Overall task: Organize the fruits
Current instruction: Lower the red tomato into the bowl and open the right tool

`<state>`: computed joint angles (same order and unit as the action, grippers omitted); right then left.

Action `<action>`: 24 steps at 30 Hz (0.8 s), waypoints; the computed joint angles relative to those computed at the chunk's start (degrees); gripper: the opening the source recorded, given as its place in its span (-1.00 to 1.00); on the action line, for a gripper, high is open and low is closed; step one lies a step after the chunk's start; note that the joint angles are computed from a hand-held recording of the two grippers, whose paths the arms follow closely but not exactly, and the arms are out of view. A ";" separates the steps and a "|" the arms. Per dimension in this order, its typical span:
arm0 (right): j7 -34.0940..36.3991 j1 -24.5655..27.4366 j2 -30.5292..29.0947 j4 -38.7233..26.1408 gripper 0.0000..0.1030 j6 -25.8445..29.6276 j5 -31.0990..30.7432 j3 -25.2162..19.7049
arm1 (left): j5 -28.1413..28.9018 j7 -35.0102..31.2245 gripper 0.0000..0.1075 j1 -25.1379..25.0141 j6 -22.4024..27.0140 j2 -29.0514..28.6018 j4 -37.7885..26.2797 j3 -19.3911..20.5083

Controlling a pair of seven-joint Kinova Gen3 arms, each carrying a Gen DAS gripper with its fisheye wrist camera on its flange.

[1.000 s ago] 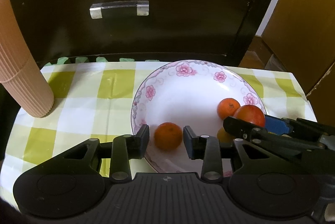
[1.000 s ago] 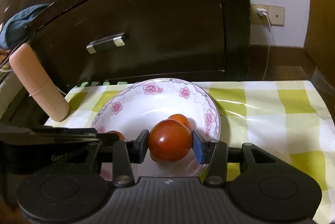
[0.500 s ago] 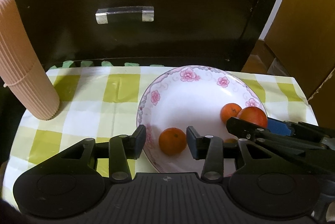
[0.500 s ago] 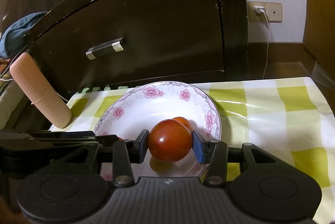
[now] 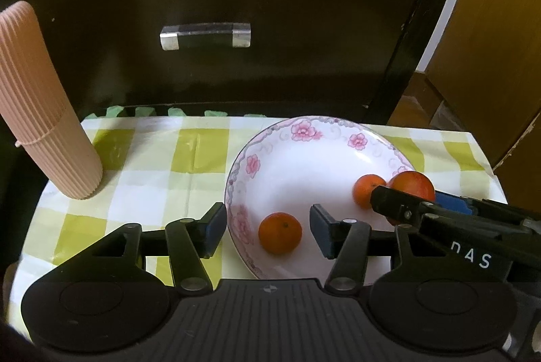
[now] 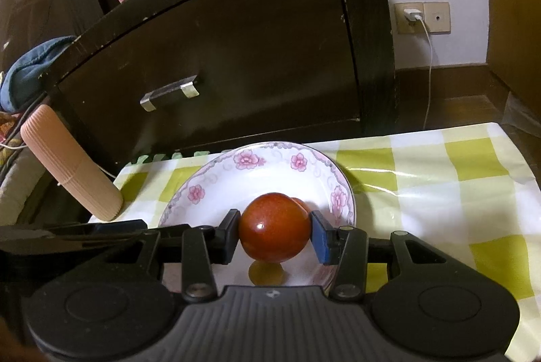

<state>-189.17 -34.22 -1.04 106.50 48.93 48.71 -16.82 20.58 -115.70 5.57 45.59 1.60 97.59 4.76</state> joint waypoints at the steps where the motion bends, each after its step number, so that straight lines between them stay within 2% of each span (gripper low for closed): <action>1: 0.17 0.06 -0.14 -0.04 -0.16 -0.23 -0.38 0.08 | 0.08 -0.07 0.17 -0.05 -0.02 -0.14 0.02 -0.05; 11: 1.32 0.33 -0.24 -0.10 -0.15 -1.71 -0.81 0.04 | 0.08 0.39 0.21 -0.60 1.05 0.07 -0.49 -0.43; 21: 0.25 -0.24 -1.07 -1.10 -0.15 1.78 -0.54 -1.05 | -0.18 -0.41 0.22 -0.43 1.84 -1.72 0.25 -0.53; 24: 0.80 -0.80 -1.29 -2.13 -0.14 3.71 -0.60 -1.91 | 0.07 -1.95 0.32 -0.25 1.98 -3.34 1.21 -0.79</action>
<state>-188.37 -35.02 -2.33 104.37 52.64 48.11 -18.73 20.65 -117.65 5.32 47.57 -1.75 98.80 3.97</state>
